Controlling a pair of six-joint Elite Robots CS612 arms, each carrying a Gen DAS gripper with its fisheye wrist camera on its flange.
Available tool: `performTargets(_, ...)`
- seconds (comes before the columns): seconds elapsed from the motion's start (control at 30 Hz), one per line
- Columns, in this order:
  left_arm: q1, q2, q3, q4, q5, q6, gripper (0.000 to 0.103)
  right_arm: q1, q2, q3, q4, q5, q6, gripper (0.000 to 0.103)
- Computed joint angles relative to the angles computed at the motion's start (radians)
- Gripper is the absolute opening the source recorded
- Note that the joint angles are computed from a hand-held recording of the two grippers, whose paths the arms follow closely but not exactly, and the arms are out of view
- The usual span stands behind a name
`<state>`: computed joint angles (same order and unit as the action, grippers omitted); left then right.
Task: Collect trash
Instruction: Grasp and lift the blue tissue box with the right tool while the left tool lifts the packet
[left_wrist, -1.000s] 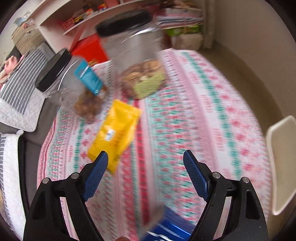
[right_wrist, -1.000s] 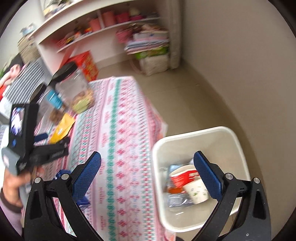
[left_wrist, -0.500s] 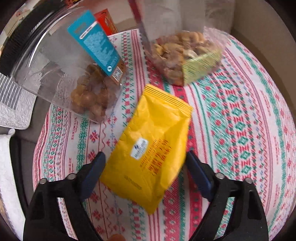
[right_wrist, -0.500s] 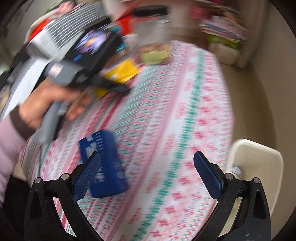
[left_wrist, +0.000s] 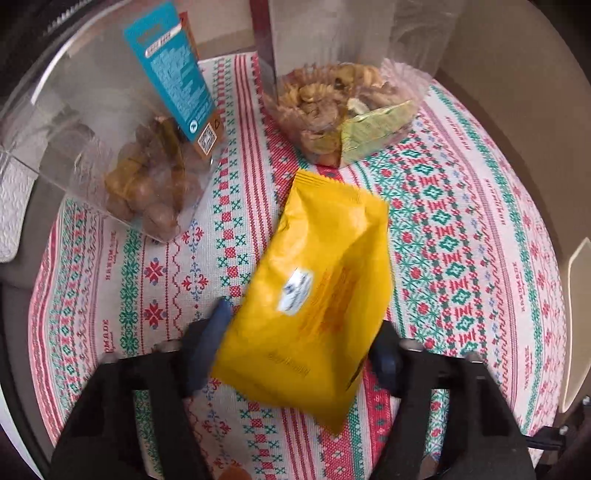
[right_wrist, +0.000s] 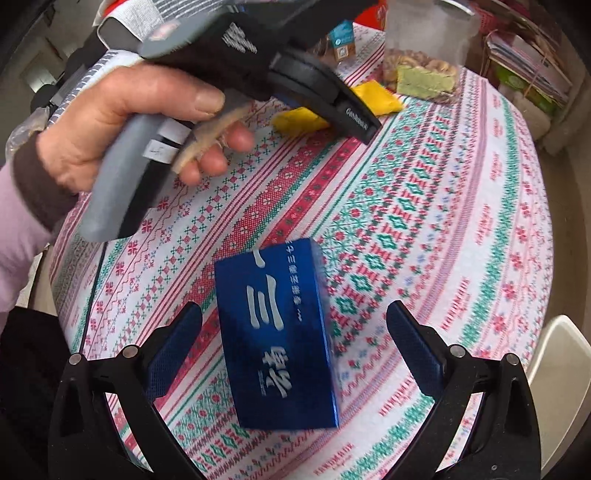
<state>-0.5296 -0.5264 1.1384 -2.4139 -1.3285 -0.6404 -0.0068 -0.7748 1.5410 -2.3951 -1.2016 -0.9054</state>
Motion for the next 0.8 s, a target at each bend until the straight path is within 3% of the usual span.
performTargets(0.03, -0.002, -0.005, 0.004, 0.002, 0.005, 0.002, 0.040, 0.004, 0.004, -0.006, 0.011, -0.004, 0.006, 0.090)
performTargets(0.07, -0.007, -0.010, 0.009, 0.015, 0.021, -0.006, 0.035, 0.008, 0.009, -0.015, 0.035, -0.009, 0.010, 0.086)
performTargets(0.13, -0.009, -0.019, 0.026, 0.012, 0.032, -0.003, 0.021, 0.014, 0.016, -0.029, 0.076, -0.016, 0.016, 0.062)
performTargets(0.23, -0.022, -0.052, 0.089, 0.001, 0.045, -0.015, 0.014, 0.023, 0.018, -0.033, 0.089, -0.008, 0.037, 0.059)
performTargets(0.5, -0.027, -0.151, 0.270, -0.009, 0.066, -0.076, 0.012, 0.039, 0.001, -0.036, 0.122, 0.077, 0.084, 0.056)
performTargets(0.63, -0.030, -0.202, 0.354, 0.007, 0.093, -0.146, 0.012, 0.040, -0.018, -0.023, 0.076, 0.131, 0.118, 0.056)
performTargets(0.8, -0.039, -0.284, 0.488, -0.054, 0.112, -0.246, 0.012, 0.022, -0.042, 0.006, 0.025, 0.198, 0.131, 0.055)
